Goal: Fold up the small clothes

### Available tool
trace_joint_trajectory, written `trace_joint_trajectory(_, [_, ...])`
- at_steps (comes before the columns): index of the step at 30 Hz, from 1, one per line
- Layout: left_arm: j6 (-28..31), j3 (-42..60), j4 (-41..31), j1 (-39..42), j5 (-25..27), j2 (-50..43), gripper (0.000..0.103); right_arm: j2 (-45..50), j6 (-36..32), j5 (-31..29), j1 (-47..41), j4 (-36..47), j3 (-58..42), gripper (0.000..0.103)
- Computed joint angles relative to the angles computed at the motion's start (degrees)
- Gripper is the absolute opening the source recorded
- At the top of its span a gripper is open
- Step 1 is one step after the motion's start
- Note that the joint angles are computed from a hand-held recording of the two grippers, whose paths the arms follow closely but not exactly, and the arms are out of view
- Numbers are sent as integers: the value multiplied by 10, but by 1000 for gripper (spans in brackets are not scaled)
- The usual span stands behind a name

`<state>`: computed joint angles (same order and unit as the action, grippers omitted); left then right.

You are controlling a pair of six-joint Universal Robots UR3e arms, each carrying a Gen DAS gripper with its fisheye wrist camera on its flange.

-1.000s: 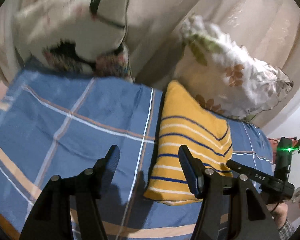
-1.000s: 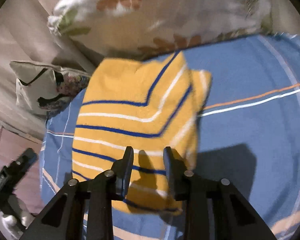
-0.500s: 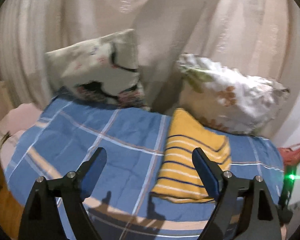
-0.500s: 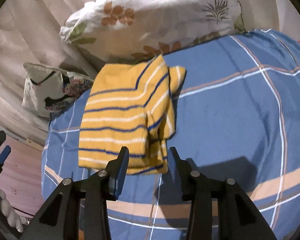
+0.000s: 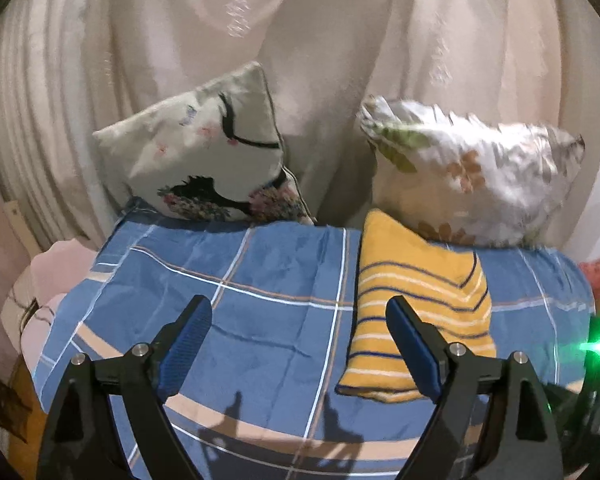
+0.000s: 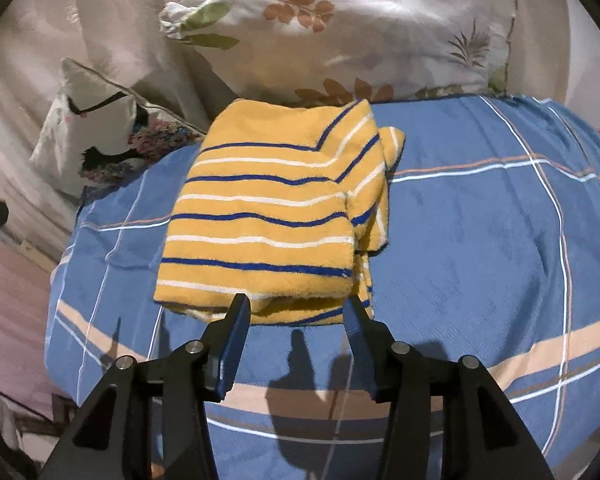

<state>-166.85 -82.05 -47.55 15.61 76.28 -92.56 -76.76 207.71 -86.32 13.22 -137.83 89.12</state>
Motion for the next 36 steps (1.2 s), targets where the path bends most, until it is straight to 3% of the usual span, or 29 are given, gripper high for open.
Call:
trace_joint_trajectory(10, [84,30,-86,53,-81,-33,88,100,70,-59,68,76,-143,56])
trace_joint_trajectory(25, [179,97,-215,105,-156,-90,88,168,162,-118,127,175,-253,58])
trace_joint_trajectory(36, [230,73,-209,130,-193,-92,88,216,203,-141,154,245,-328,59])
